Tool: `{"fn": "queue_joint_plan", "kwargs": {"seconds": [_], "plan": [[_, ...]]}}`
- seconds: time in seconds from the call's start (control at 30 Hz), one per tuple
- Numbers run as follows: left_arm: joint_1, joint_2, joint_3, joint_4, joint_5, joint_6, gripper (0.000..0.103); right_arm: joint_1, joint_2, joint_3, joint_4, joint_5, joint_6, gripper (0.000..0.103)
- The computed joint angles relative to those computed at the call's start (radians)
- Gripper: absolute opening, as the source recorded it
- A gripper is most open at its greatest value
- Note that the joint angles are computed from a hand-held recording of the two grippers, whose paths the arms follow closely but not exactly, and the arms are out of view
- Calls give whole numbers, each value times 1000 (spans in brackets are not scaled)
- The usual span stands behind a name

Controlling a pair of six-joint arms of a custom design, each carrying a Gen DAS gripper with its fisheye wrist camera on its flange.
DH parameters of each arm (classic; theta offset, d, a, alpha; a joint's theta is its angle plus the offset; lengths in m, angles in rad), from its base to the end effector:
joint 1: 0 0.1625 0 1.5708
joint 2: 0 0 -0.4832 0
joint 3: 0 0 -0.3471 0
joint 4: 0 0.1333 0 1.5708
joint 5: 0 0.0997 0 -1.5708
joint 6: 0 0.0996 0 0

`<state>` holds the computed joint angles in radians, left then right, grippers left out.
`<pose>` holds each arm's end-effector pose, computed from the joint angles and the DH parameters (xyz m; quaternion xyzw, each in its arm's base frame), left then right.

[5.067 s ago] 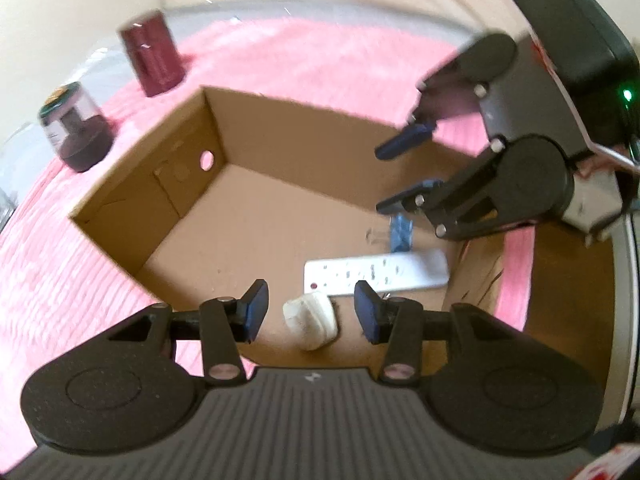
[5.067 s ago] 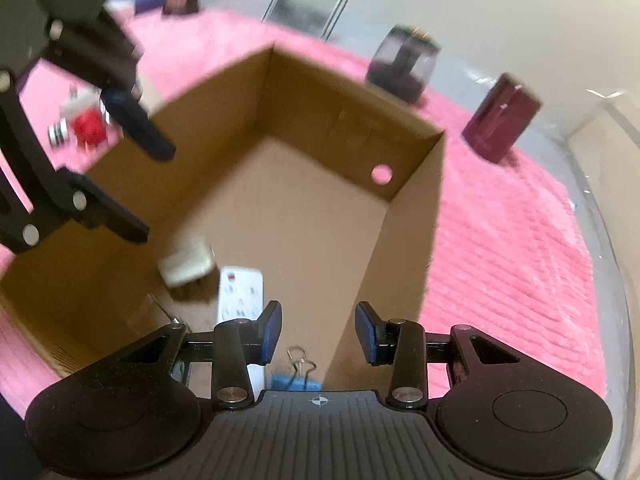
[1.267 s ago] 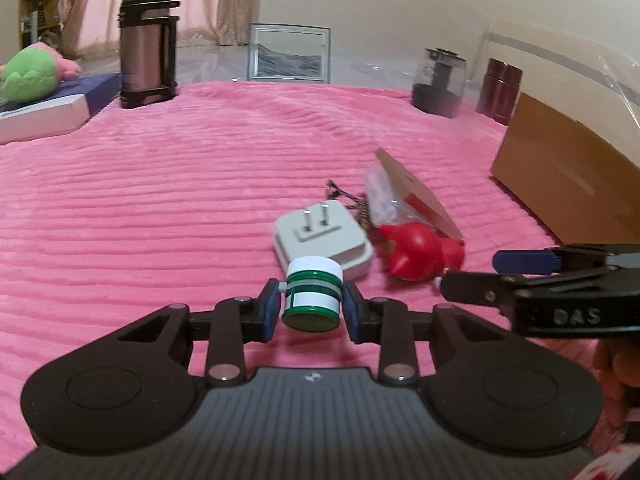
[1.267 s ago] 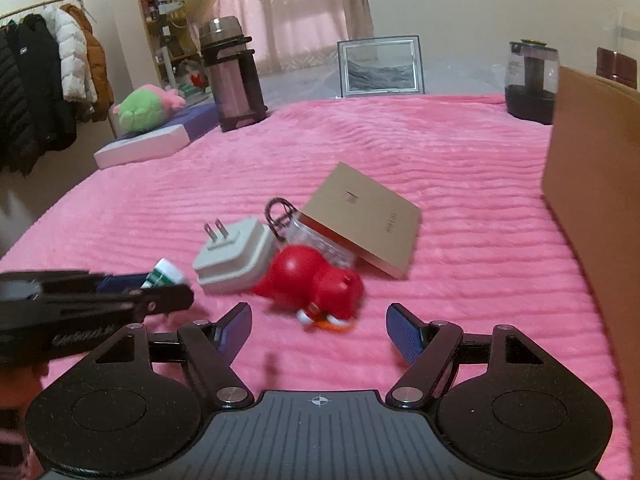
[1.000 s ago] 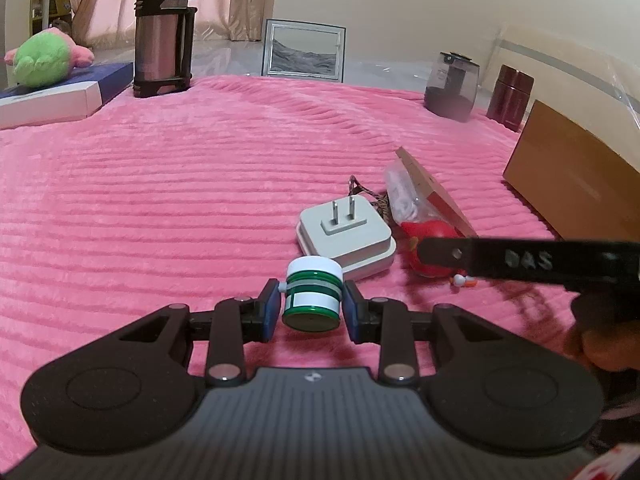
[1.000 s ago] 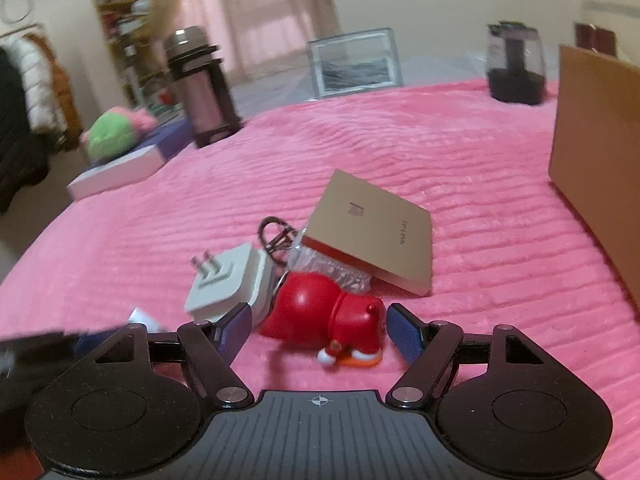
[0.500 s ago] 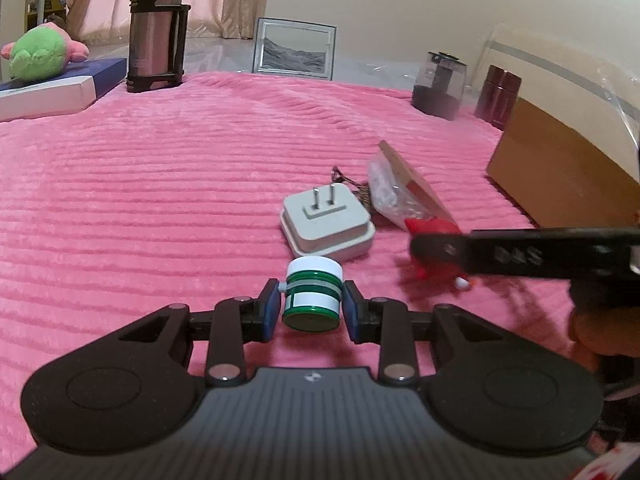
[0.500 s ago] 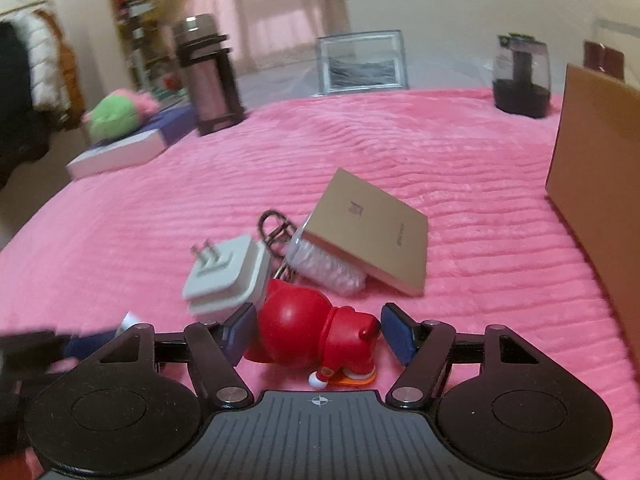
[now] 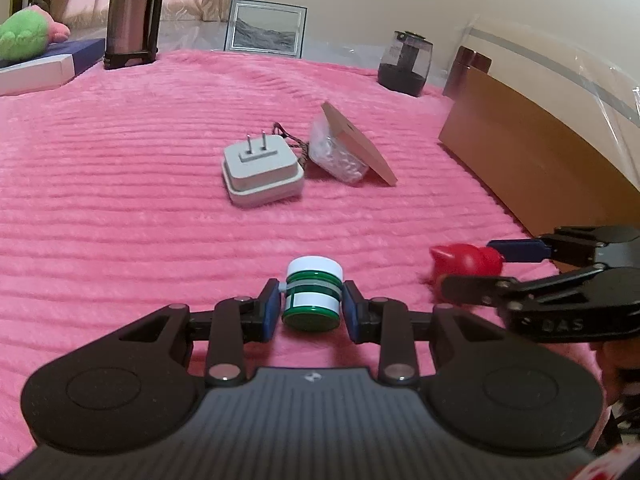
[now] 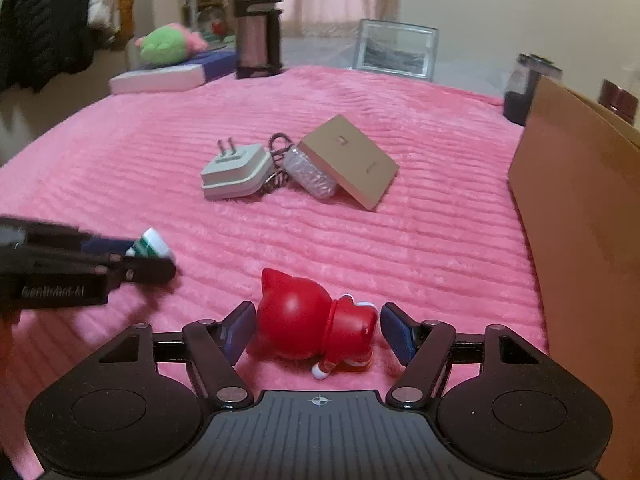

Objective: Organize rigid objects
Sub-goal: 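Grasp the red figurine with the right tool while the left tool holds the spool, then carry the spool and red figurine over the cardboard box with both tools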

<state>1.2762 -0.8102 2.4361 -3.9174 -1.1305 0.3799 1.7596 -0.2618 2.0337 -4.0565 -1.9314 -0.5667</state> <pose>0.0380 -0.4801 0.1641 0.2295 0.8872 -0.3351 0.2188 0.1966 -0.5059 -0.0577 0.2818 -0.8799 0.3060 0.2296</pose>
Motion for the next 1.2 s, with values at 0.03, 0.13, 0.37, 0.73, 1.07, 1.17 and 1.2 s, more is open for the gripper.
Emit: {"fn": "queue_joint_plan", "kwargs": {"seconds": [0.03,0.13,0.37,0.73,1.07,1.17,1.2], "plan": [[-1,1,1,-1,0,-1,28,0,8,-6,-11,-2,15,65],[-4,4,2,-6,9,-8,28,2,21,-29,-23,-12,44,65],[-11,21,1,-28,27,12,28,19,40,-50,-41,-65,90,67],[-10,28,-5,-27,31,16,28,17,52,-34,-100,-52,111,64],[-42,17,24,-57,54,3,28,21,24,13,-162,-26,95,64],[-64,5,45,-68,63,-4,28,29,12,33,-181,-15,94,64],[-73,1,51,-71,66,-9,28,32,6,43,-189,-10,94,64]]}}
